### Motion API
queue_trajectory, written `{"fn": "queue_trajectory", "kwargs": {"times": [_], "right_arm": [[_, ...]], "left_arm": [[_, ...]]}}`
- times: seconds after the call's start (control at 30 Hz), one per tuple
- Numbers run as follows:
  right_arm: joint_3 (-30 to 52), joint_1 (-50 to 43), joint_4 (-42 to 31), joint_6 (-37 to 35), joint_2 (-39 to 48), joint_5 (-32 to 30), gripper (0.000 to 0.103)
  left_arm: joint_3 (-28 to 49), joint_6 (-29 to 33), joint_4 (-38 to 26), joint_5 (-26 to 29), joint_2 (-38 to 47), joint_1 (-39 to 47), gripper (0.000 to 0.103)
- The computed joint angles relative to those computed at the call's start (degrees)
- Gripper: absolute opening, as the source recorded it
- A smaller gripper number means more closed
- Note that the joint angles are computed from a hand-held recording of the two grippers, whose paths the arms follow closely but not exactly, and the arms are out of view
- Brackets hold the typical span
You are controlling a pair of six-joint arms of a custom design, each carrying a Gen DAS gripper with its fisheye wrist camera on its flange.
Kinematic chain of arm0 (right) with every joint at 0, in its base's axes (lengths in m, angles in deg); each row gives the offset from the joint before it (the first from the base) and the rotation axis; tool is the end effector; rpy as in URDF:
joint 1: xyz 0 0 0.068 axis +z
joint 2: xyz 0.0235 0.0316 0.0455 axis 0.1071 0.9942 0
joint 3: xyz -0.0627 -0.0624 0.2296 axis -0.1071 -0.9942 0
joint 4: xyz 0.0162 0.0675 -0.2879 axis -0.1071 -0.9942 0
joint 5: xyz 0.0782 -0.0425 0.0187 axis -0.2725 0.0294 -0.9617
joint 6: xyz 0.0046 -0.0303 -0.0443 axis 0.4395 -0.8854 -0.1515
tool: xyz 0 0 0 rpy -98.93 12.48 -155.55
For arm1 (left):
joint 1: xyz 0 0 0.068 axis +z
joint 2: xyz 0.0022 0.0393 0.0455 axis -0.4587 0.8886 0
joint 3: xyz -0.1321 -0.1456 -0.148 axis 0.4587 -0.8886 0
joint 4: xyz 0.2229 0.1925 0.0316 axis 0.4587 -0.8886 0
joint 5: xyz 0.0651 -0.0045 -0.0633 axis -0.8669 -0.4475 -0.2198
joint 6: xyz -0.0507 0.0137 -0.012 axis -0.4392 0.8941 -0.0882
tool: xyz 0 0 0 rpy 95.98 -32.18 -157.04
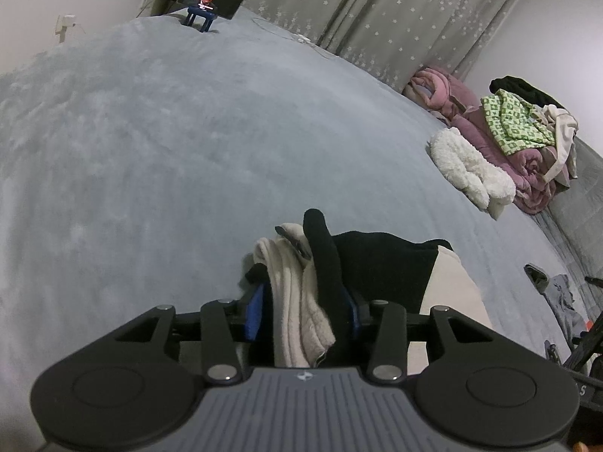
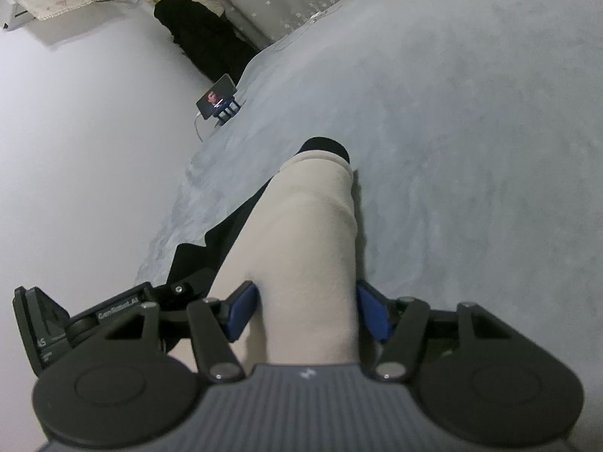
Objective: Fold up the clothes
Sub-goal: 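Grip the folded cream sweatshirt with both grippers and lift it off the bed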
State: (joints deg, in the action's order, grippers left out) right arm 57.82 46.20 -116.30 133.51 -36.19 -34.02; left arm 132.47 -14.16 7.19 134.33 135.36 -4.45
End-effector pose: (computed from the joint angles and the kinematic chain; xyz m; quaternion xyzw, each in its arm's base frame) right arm 0.1695 0.1249 0.2289 0.3063 0.8318 0.2493 0.3899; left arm 0.3450 0.1162 0.2725 0.1248 0.8915 -0.3087 0.3070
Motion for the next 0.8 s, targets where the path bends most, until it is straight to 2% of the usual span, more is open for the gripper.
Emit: {"fn": "queue_trajectory", "kwargs": {"times": [0.17,0.27,0.47,0.7,0.8], "right_arm": [[0.29,1.48,0.51,1.41,1.12,2.04,0.052],[-0.86,1.39,1.81,2.73,0.21,1.76,0.052],[-0.81,1.06,2.44,1.61,1.27,1.44,0.054],[0.16,2.2,3.03,1.55,3.36,3.36,0.054],[0.35,2.34,3.53,1.64,4.02,3.76,0.054]], "left_arm": [[-0.01,-0.54,-0.19,0.21,0.09,-0.02,0.043],[0.4,-0.23,-0.67,0.14,0.46,-0.21,0.05],[-0.67,0.93,0.04,-0.17,-0.34,-0.38,0.05],[3.05,0.85,-3.81,-0.28,2.68,-0.24,0.051],[2.35,0.73,-3.25,-0.24,2.13,-0.26,0.052]]}}
